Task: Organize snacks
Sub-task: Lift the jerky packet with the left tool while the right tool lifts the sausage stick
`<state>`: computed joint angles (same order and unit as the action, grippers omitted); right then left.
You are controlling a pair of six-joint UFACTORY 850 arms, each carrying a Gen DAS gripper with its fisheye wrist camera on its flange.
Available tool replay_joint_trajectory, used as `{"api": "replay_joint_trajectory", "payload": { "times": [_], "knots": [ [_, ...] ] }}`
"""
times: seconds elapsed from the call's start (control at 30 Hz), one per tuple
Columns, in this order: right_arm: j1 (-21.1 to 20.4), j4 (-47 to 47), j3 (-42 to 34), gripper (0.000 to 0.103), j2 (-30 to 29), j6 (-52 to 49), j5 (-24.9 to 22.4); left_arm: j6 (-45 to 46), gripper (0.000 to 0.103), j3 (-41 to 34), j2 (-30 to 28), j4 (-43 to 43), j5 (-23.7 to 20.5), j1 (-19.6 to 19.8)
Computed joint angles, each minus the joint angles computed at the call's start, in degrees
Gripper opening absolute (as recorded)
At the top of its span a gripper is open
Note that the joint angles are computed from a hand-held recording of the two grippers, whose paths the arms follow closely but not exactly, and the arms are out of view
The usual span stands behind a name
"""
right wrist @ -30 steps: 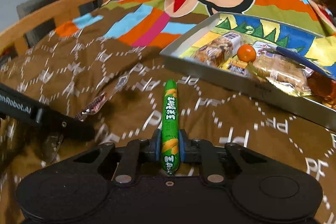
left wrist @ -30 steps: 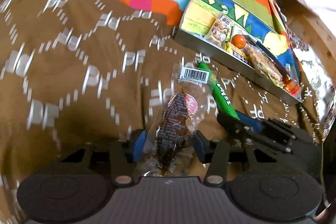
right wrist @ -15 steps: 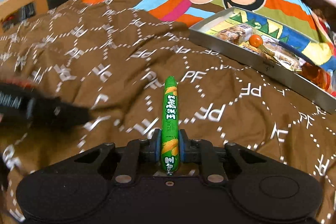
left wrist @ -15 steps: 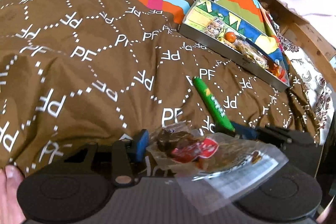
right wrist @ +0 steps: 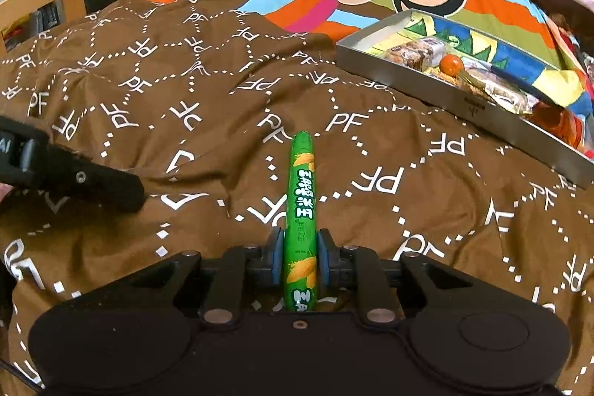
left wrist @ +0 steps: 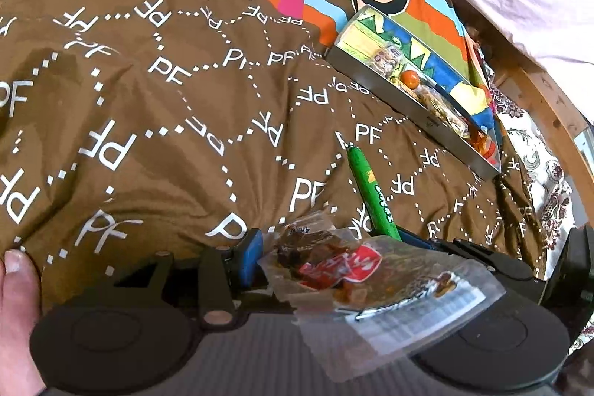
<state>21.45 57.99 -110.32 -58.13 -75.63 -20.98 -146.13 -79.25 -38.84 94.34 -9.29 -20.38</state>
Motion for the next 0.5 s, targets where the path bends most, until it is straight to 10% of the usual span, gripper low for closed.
{"api": "replay_joint_trajectory", "payload": {
  "times": [0.3,0.5],
  "knots": [
    [0.77,5.59,-2.50,0.042,-2.10,-5.53,2.59,17.35,0.051,-3.15,-2.52,-11.74,-2.17,-0.58],
    [0.62,6.77,-5.00,0.052,-3.94,-4.43,2.61,2.84,0.058,-2.21,-2.75,6.14,-1.40,-0.24]
  ]
}}
